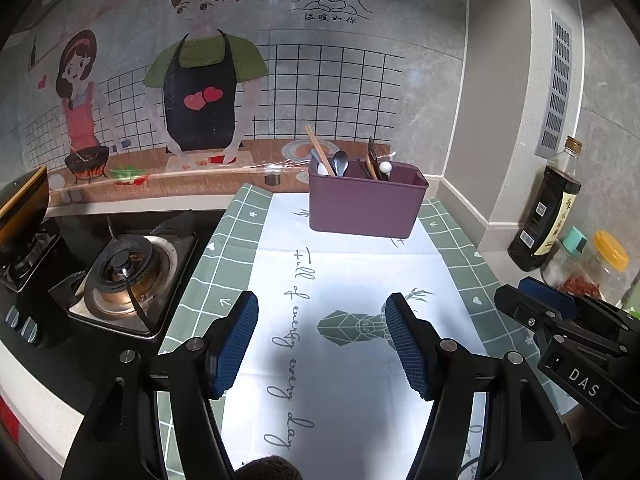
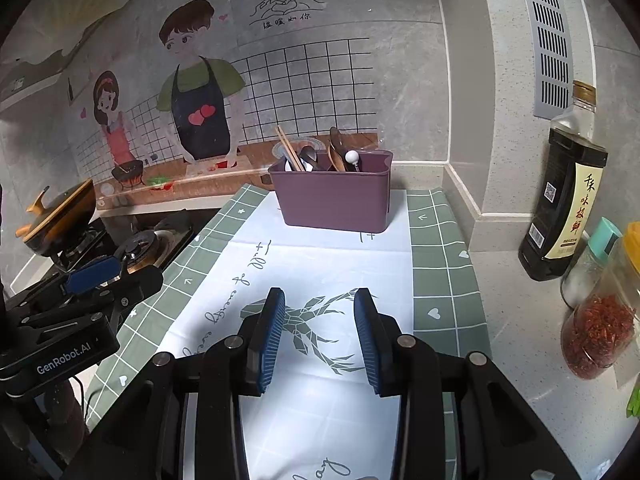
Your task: Organize utensils
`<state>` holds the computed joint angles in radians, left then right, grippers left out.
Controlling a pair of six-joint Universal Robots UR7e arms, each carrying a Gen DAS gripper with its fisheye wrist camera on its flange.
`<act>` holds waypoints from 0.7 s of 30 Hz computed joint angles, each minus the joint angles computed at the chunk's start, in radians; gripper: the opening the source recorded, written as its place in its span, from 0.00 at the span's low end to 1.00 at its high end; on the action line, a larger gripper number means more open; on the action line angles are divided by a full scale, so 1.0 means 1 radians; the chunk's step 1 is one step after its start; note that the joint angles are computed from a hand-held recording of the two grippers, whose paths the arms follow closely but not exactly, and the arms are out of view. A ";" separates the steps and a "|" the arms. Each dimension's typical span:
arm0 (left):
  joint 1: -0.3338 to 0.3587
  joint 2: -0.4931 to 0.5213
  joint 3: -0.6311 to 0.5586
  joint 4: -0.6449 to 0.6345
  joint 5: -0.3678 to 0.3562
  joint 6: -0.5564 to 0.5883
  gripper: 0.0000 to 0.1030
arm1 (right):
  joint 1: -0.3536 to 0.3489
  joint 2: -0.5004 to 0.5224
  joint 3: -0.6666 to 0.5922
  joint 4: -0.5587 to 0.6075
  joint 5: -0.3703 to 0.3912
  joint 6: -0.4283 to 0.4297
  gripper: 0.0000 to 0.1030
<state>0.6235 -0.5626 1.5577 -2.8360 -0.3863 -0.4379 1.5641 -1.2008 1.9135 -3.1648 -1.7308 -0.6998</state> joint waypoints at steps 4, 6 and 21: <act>0.000 -0.001 -0.001 0.011 -0.004 -0.006 0.64 | 0.001 -0.001 0.001 -0.004 0.001 0.001 0.33; 0.000 -0.001 -0.003 0.017 -0.006 -0.011 0.64 | 0.000 -0.001 0.003 -0.005 0.002 -0.002 0.33; 0.001 0.002 -0.007 0.019 -0.004 -0.011 0.64 | -0.001 -0.002 0.002 -0.001 0.001 0.002 0.33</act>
<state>0.6248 -0.5605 1.5508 -2.8170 -0.3907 -0.4491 1.5634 -1.2026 1.9159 -3.1657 -1.7293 -0.6980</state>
